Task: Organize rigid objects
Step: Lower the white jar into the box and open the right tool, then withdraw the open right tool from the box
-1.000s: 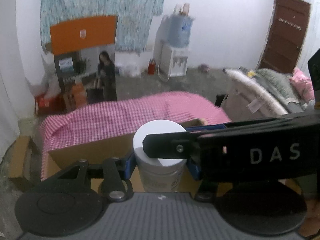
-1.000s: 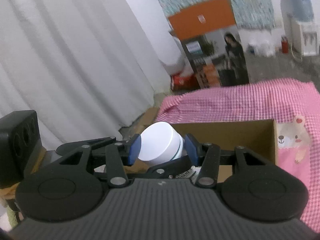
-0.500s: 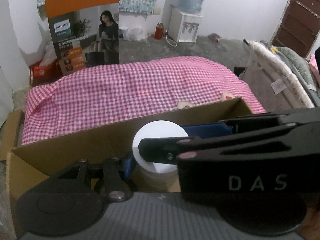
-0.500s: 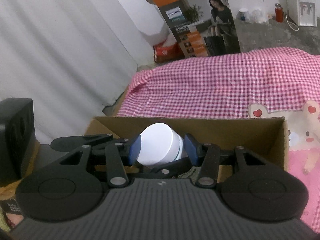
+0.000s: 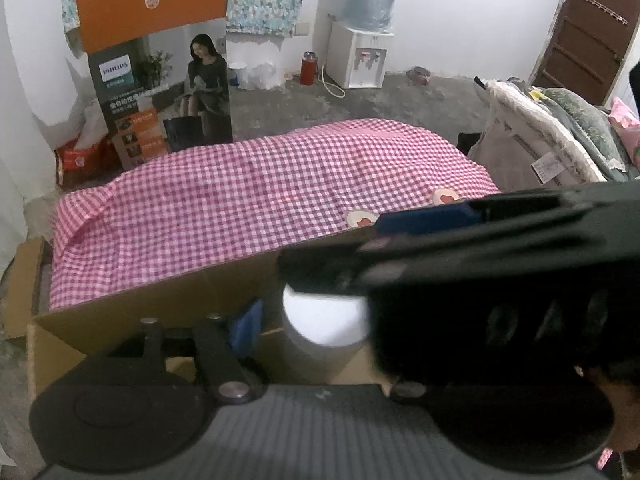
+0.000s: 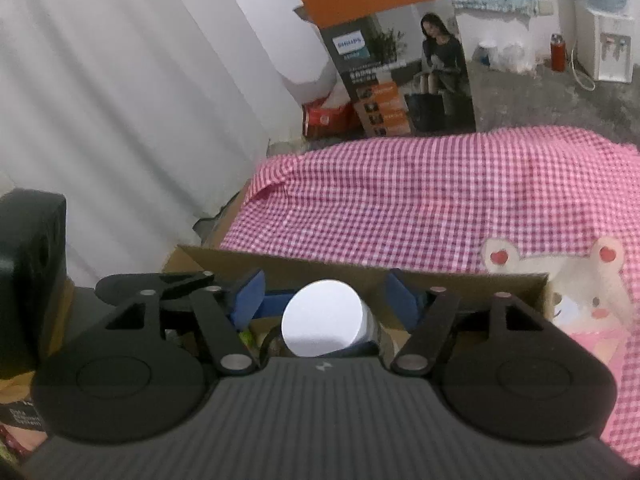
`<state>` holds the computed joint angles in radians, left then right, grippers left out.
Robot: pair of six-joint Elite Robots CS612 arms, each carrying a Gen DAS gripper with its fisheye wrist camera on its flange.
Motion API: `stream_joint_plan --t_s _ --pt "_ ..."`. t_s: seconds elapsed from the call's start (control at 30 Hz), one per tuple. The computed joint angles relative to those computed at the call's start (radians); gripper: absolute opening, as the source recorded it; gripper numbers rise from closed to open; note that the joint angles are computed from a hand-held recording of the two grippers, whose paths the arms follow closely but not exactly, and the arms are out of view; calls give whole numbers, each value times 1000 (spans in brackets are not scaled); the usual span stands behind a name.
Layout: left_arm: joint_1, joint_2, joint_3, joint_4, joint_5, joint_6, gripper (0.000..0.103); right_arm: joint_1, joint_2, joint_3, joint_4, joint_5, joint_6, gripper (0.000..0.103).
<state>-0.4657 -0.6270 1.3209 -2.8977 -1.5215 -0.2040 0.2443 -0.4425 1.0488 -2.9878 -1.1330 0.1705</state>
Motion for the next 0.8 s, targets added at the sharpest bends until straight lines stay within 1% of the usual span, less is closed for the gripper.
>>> stream_joint_plan --t_s 0.1,0.2,0.37,0.4,0.5,0.57,0.63,0.7,0.77,0.8 --pt "-1 -26 42 -47 4 -5 75 -7 -23 45 -65 5 33 67" --pt "-1 -62 100 -112 10 -10 79 -19 -64 126 -180 25 75 67" --pt "-4 -138 227 -262 15 -24 89 -48 -155 315 -414 81 156 67" --pt "-6 -152 251 -287 19 -27 90 -53 -178 354 -421 90 165 67" --pt "-13 -196 331 -370 24 -35 93 -61 -227 461 -528 104 181 67" --pt "-21 -216 380 -425 29 -43 94 -63 -252 525 -588 109 182 67" --pt "-29 -232 429 -476 27 -54 95 -59 -272 582 -636 96 166 67" --pt "-37 -243 472 -511 26 -62 95 -50 -287 635 -672 64 142 67" --pt "-49 -249 513 -540 24 -63 95 -36 -294 674 -682 12 121 67" --pt "-55 -249 531 -552 21 -64 95 -31 -293 684 -679 -1 117 67"
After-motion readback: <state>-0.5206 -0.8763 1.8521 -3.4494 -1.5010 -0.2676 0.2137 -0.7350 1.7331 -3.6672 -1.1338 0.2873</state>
